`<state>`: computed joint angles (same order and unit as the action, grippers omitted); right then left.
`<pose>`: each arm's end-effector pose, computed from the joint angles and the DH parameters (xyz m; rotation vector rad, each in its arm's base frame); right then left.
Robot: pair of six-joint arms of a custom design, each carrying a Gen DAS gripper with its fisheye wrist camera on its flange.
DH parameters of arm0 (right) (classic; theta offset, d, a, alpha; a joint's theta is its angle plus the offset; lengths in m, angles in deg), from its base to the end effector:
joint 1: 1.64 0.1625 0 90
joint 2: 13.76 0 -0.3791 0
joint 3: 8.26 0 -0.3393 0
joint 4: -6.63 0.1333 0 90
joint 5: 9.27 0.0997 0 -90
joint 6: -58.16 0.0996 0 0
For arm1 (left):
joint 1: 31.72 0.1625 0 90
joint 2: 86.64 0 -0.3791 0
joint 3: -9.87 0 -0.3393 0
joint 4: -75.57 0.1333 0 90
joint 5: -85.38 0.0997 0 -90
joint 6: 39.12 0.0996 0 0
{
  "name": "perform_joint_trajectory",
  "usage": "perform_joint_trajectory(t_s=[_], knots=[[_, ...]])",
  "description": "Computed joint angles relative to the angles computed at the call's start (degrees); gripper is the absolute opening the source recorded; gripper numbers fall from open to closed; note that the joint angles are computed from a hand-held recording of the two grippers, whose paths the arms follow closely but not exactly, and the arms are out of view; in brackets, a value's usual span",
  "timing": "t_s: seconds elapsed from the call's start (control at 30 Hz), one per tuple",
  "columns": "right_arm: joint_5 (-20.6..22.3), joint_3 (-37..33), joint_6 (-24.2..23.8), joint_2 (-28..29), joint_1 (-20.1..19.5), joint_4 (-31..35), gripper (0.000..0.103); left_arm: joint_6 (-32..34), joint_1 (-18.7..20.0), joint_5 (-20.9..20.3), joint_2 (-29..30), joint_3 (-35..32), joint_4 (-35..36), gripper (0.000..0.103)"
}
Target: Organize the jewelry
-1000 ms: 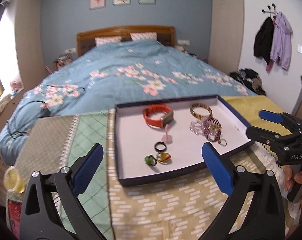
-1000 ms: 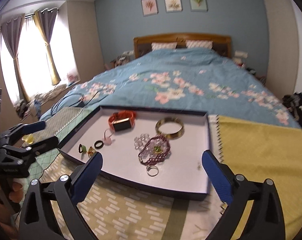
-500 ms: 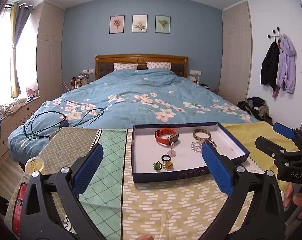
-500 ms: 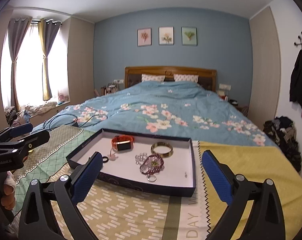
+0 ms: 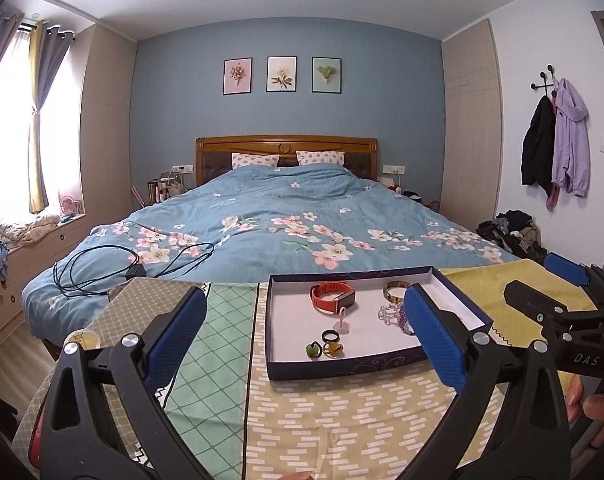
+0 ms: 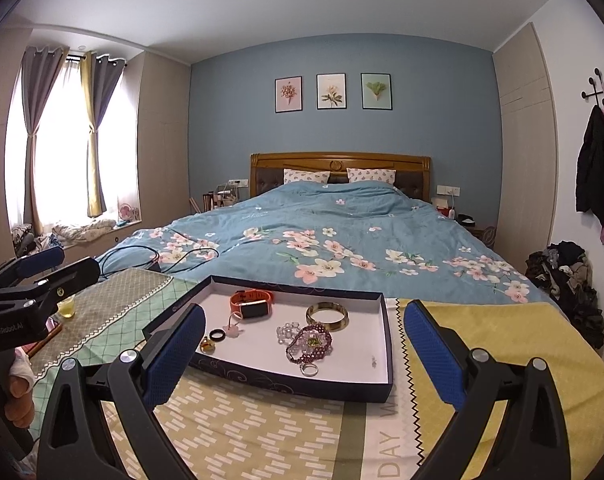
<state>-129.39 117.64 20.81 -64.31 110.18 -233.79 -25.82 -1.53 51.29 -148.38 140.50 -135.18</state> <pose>0.2393 -0.3734 0.2011 0.6434 -1.9914 1.4856 -0.2434 -0.3913 0.2238 0.8465 2.0862 -1.4306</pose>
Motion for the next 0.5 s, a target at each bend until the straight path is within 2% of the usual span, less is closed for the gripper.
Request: perform_joint_trajectory(t_s=[0.5], knots=[[-0.65, -1.08, -2.44, 1.65, 1.24, -6.11, 0.096, 1.27, -0.84, 1.31, 1.32, 0.08, -3.94, 0.098]])
